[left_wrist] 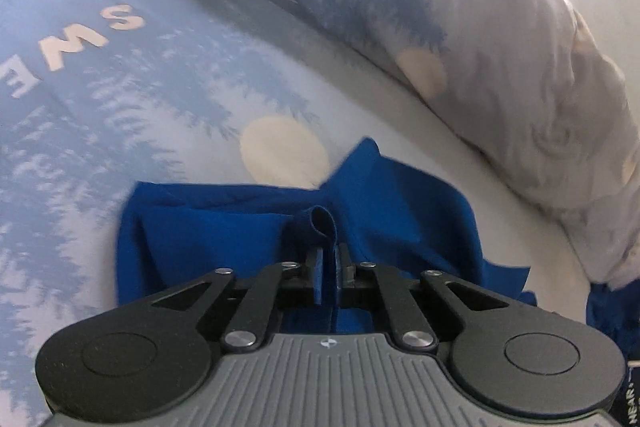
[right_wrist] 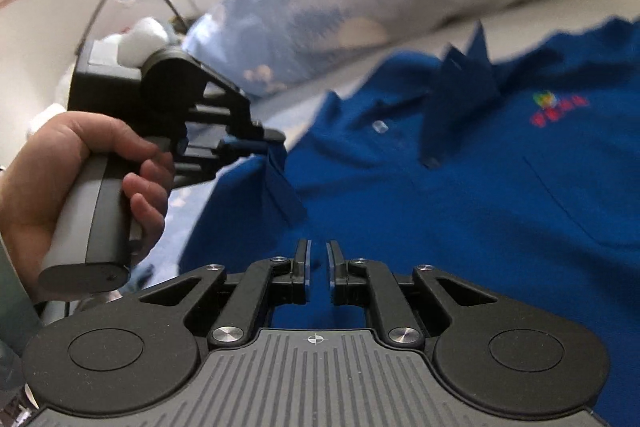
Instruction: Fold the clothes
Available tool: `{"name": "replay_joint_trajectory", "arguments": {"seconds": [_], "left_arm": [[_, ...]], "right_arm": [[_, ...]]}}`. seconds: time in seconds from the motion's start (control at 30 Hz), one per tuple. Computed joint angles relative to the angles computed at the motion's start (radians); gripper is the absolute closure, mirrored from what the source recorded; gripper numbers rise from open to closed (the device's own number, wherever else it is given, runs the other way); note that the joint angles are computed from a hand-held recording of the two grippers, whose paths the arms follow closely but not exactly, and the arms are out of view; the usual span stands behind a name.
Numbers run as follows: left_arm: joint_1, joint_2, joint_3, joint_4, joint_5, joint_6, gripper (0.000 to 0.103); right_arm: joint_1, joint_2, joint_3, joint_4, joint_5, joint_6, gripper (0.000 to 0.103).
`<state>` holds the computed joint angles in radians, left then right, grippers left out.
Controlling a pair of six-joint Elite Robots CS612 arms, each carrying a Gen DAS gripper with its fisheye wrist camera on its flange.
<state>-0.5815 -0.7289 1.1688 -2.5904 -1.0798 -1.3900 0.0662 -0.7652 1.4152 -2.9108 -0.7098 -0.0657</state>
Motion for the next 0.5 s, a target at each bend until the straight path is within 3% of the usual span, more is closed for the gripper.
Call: {"name": "replay_joint_trajectory", "arguments": {"seconds": [0.03,0.07,0.1,0.13,0.17,0.2,0.37,0.5], "left_arm": [[0.000,0.005,-0.005,-0.004,0.002,0.015,0.080],[-0.001,0.008,-0.008,-0.008,0.004,0.027,0.070],[-0.002,0.010,-0.011,-0.012,0.010,0.040,0.050],[-0.006,0.008,-0.011,-0.014,0.028,0.054,0.038],[-0.012,0.004,-0.008,-0.015,0.060,0.064,0.019],[-0.017,0.000,-0.004,-0.016,0.091,0.075,0.014],[-0.045,-0.043,0.026,-0.019,0.207,0.111,0.013],[-0.081,-0.062,0.006,0.006,0.339,0.205,0.004]], "right_arm": [[-0.001,0.001,0.000,-0.003,-0.006,0.011,0.092],[-0.002,0.001,0.003,-0.007,-0.006,0.021,0.091],[-0.004,0.001,0.006,-0.011,-0.006,0.030,0.090],[-0.005,-0.002,0.008,-0.016,-0.011,0.039,0.090],[-0.006,-0.004,0.011,-0.029,-0.014,0.052,0.088],[-0.008,-0.006,0.012,-0.043,-0.009,0.066,0.085],[-0.032,-0.020,0.008,-0.165,0.017,0.153,0.067],[-0.077,-0.024,-0.033,-0.283,-0.015,0.329,0.052]]}}
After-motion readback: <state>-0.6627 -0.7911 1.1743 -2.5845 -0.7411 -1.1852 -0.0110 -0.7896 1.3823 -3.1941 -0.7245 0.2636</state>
